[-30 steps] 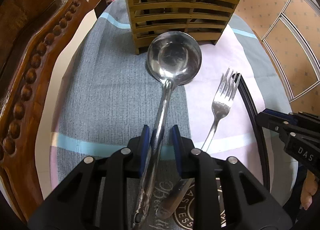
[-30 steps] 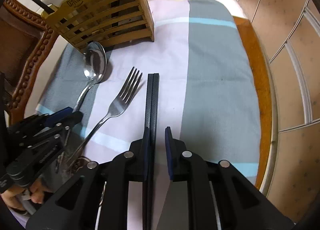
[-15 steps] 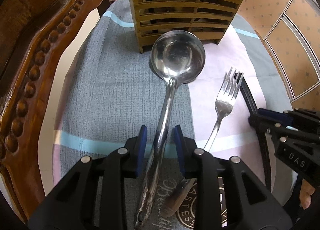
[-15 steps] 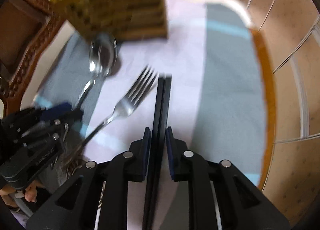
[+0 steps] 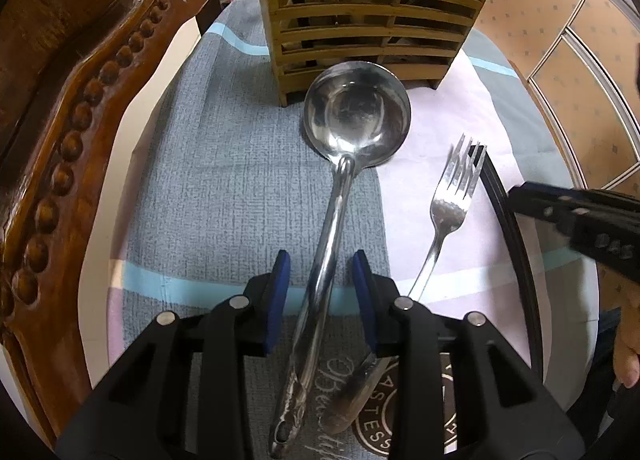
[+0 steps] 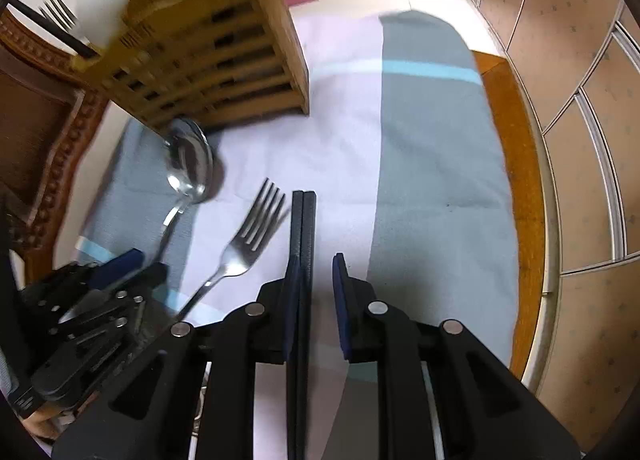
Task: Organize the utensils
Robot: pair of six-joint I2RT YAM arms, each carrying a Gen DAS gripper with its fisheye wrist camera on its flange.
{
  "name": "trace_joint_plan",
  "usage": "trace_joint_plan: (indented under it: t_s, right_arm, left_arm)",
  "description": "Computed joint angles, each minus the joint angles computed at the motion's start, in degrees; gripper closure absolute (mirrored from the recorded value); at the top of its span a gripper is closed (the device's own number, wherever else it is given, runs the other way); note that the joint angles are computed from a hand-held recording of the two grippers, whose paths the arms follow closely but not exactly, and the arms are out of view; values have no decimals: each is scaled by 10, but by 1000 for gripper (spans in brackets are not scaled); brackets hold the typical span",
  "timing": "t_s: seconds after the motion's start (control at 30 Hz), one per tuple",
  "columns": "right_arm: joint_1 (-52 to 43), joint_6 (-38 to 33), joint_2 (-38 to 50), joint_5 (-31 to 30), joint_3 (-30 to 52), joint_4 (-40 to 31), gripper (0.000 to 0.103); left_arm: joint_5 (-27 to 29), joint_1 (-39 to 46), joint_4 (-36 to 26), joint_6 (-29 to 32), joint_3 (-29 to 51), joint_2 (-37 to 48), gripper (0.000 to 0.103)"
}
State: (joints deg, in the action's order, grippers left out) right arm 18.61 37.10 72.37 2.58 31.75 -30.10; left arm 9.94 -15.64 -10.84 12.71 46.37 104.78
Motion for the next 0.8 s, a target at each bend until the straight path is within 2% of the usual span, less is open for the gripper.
trace_joint_plan:
  t_s: [0.07, 0.2, 0.27, 0.47, 0.57, 0.63, 0.7, 0.73, 0.8]
  right_arm:
    - [9, 3, 13, 9, -5, 19, 84]
    - [7, -2, 32, 20, 9, 13, 84]
    - [-12, -18, 62, 0, 25, 19, 84]
    - [-2, -59, 141, 58, 82, 19, 85]
    - [-11, -72, 154, 61, 87, 38, 84]
    - [-22, -78, 150, 56, 83, 41, 90]
    - [-31, -86, 142, 56, 82, 26, 94]
    - [-36, -90, 144, 51, 83, 27, 94]
    - [-42, -93, 122, 41, 64, 28, 94]
  left_arm:
    - [0, 0, 0, -3, 0, -2, 70]
    - [-1, 3, -1, -3, -3, -4, 70]
    - [-1, 1, -1, -2, -2, -3, 69]
    - [-2, 2, 0, -3, 0, -1, 67]
    - [-2, 4, 1, 0, 2, 4, 67]
    - [-3, 4, 5, -2, 4, 8, 67]
    - [-4, 5, 1, -2, 8, 9, 76]
    - [-2, 7, -3, 0, 9, 9, 87]
    - [2, 9, -16, 3, 12, 6, 89]
